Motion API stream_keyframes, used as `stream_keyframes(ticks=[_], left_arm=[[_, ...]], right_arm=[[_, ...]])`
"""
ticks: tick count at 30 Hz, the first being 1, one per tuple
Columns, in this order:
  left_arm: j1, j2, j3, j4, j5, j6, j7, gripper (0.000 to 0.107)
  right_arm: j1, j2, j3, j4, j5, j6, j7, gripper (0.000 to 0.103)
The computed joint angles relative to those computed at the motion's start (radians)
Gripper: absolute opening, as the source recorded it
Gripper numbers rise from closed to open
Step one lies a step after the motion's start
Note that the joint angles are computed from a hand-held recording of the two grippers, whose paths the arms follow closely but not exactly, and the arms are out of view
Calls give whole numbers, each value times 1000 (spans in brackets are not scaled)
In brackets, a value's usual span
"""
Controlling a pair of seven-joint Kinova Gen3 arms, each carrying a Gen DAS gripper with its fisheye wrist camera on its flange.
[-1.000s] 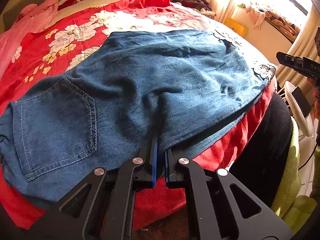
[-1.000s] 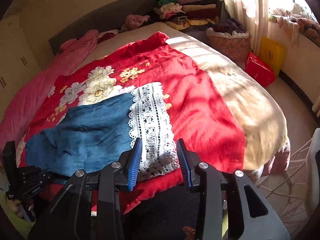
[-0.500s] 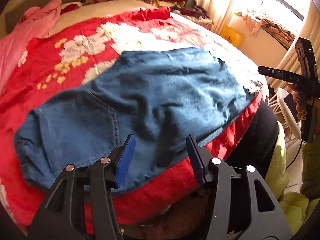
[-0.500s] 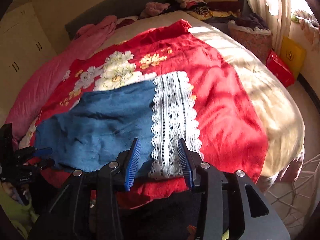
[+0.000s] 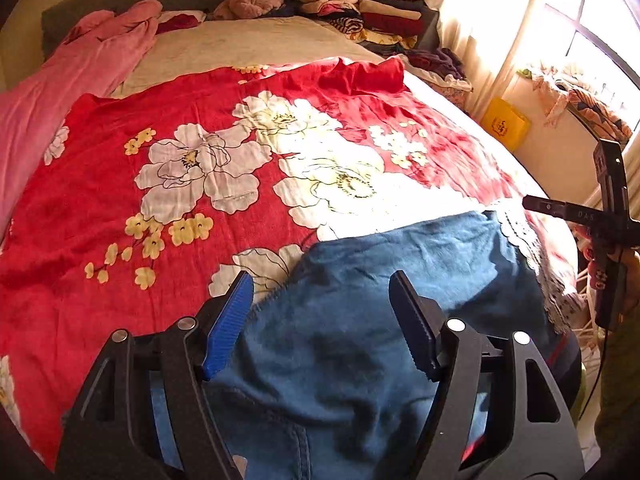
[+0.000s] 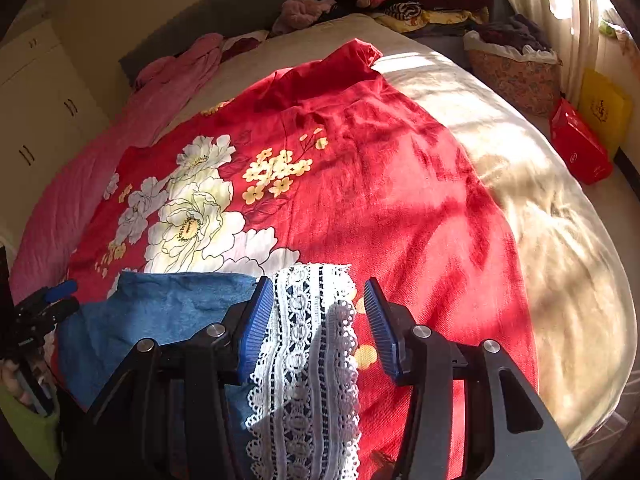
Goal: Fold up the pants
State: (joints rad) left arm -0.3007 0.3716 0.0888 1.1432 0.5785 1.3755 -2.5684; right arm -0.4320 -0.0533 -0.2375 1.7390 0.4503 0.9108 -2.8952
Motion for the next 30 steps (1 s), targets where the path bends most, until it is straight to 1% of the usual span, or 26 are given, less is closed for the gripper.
stream_keyframes(ticks=[1,2,5,6,9,10,11,12,13,14,15,16,17,19,21,23,25,27,30], left_arm=[[38,9,-14,-1,-31,-39,30,62],[58,18,-17,-1,-52,-61,48,62],[89,63,-1,-25,-98,-75,95,62],[104,72,0,-21,-117,-92,108,62],[134,94,3,-11,-162,-121,145,62],[141,97,5,1,-173,-133,153,62],[138,90,11,21,-172,-150,147,62],[142,81,5,36,-165,-160,135,53],[131,77,18,43,-157,-153,124,41],[113,77,41,40,-153,-129,120,12],[112,66,46,48,-152,-122,114,3],[129,42,33,63,-162,-131,94,2],[132,25,34,78,-163,-149,74,1],[128,-10,34,102,-142,-185,36,1],[137,-35,23,117,-122,-226,14,1],[144,-29,27,96,-123,-224,27,1],[168,-20,21,96,-141,-250,45,1],[205,4,11,102,-187,-280,88,1],[233,19,9,145,-234,-335,119,2]], right_arm=[[5,14,8,-2,-11,-3,14,46],[12,24,20,2,-30,-18,40,46],[39,31,58,48,-119,-118,113,46],[46,34,64,62,-145,-141,132,46],[53,26,62,95,-153,-191,142,45],[55,19,61,105,-158,-207,153,40],[58,9,62,120,-176,-236,178,31],[52,2,65,127,-180,-250,195,27],[57,0,49,126,-168,-248,204,24],[54,-4,37,125,-146,-244,207,18],[52,-12,27,125,-119,-243,198,17],[52,-25,17,127,-93,-246,186,16],[54,-40,6,128,-57,-246,163,15],[74,-68,-25,125,17,-236,107,14],[76,-88,-20,118,48,-244,107,13],[95,-69,-35,77,59,-196,144,13],[94,-35,-14,45,33,-173,195,13],[92,9,15,22,-16,-157,242,13],[71,93,46,-17,-61,-101,285,14]])
